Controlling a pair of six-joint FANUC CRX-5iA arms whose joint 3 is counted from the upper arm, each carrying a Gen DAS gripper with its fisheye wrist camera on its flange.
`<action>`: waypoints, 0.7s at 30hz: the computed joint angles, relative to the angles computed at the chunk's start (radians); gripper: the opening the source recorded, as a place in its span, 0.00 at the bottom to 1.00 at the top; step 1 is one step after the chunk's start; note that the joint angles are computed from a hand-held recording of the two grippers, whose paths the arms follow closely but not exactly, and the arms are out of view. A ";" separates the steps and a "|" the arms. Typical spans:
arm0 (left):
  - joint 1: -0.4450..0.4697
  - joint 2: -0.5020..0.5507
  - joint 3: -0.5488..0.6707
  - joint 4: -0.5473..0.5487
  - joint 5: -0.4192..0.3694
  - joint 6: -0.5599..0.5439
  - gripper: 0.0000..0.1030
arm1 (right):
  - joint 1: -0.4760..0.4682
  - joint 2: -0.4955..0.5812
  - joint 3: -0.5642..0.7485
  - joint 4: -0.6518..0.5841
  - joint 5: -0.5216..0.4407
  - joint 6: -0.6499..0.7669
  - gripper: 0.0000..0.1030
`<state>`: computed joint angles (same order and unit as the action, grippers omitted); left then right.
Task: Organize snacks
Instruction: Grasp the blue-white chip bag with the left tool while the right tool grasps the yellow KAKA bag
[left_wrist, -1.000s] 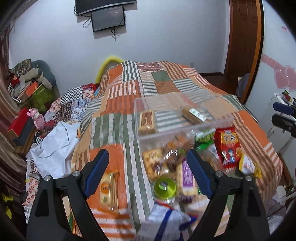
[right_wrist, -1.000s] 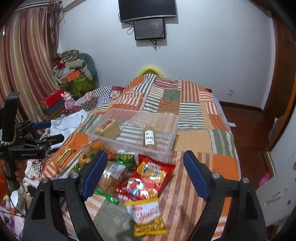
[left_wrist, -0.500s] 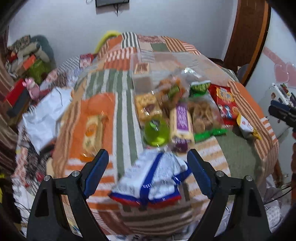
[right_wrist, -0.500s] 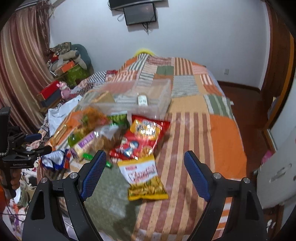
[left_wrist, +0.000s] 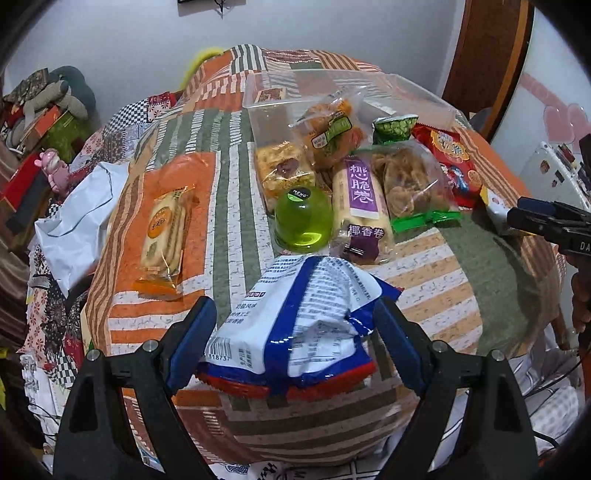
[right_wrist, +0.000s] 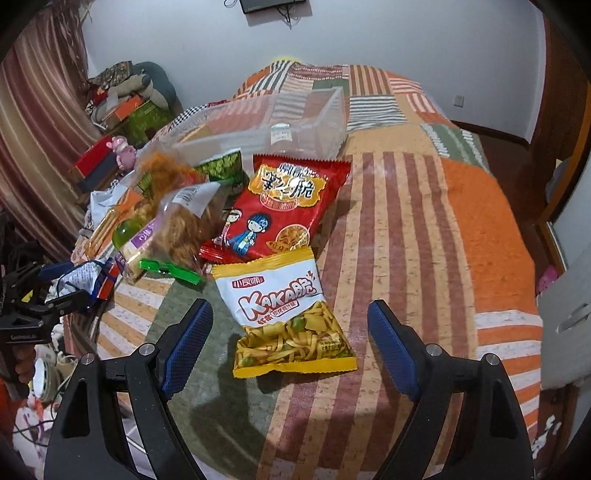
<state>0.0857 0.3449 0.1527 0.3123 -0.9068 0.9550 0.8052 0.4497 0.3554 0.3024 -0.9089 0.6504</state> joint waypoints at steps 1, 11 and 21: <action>-0.001 0.003 0.002 -0.003 -0.003 0.006 0.87 | -0.002 0.005 0.007 -0.008 -0.001 0.004 0.81; 0.013 0.015 -0.011 0.036 -0.015 0.008 0.92 | -0.011 0.032 0.040 -0.061 -0.006 0.047 0.81; 0.005 0.055 0.025 0.032 -0.076 0.032 0.94 | -0.002 0.040 0.046 -0.033 -0.025 0.072 0.51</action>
